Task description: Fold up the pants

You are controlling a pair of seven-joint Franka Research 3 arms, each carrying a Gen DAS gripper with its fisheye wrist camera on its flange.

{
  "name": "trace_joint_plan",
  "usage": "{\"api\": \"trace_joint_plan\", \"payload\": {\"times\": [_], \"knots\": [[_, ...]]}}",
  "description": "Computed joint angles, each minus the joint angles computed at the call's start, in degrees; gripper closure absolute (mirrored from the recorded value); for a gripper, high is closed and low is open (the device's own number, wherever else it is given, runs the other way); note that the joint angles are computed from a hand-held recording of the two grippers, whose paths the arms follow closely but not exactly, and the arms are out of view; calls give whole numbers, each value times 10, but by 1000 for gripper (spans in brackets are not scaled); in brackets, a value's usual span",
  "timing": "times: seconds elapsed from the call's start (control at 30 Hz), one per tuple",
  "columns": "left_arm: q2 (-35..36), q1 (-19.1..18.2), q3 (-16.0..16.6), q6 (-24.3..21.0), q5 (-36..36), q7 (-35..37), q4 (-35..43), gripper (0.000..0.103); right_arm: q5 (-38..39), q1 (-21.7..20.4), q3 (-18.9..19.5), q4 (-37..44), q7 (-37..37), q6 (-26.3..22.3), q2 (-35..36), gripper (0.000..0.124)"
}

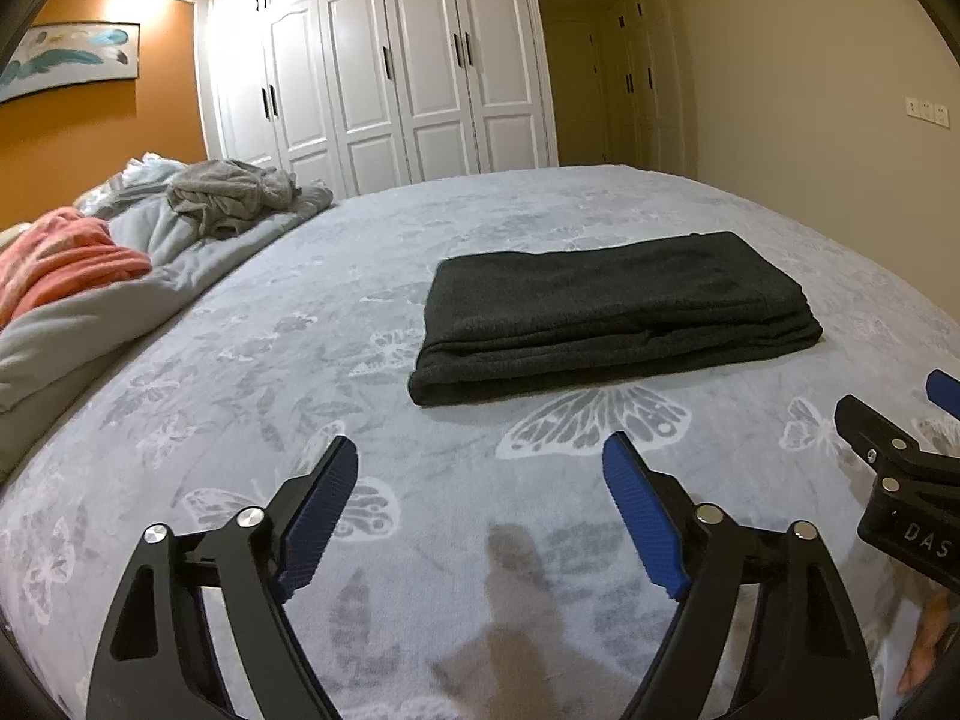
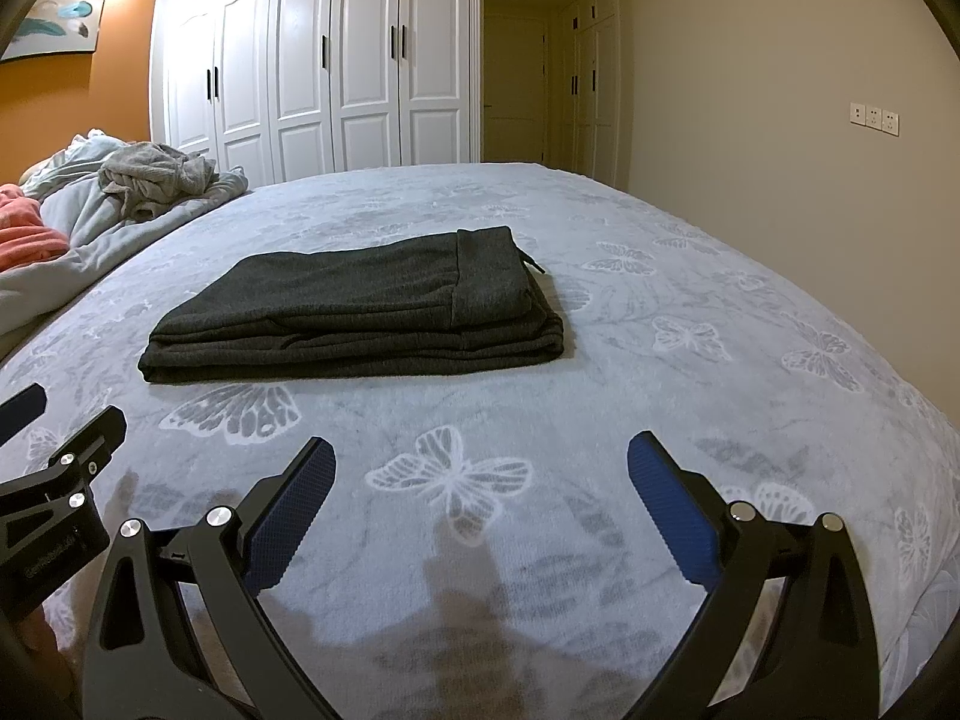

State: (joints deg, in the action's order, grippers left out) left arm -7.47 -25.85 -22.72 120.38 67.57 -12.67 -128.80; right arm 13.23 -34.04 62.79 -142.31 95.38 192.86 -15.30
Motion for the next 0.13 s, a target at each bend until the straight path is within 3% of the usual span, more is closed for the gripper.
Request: {"api": "trace_joint_plan", "payload": {"times": [0.13], "knots": [[0, 0, 0, -4, -3, -4, 0, 24, -1, -1, 1, 0, 0, 0, 0, 28]]}}
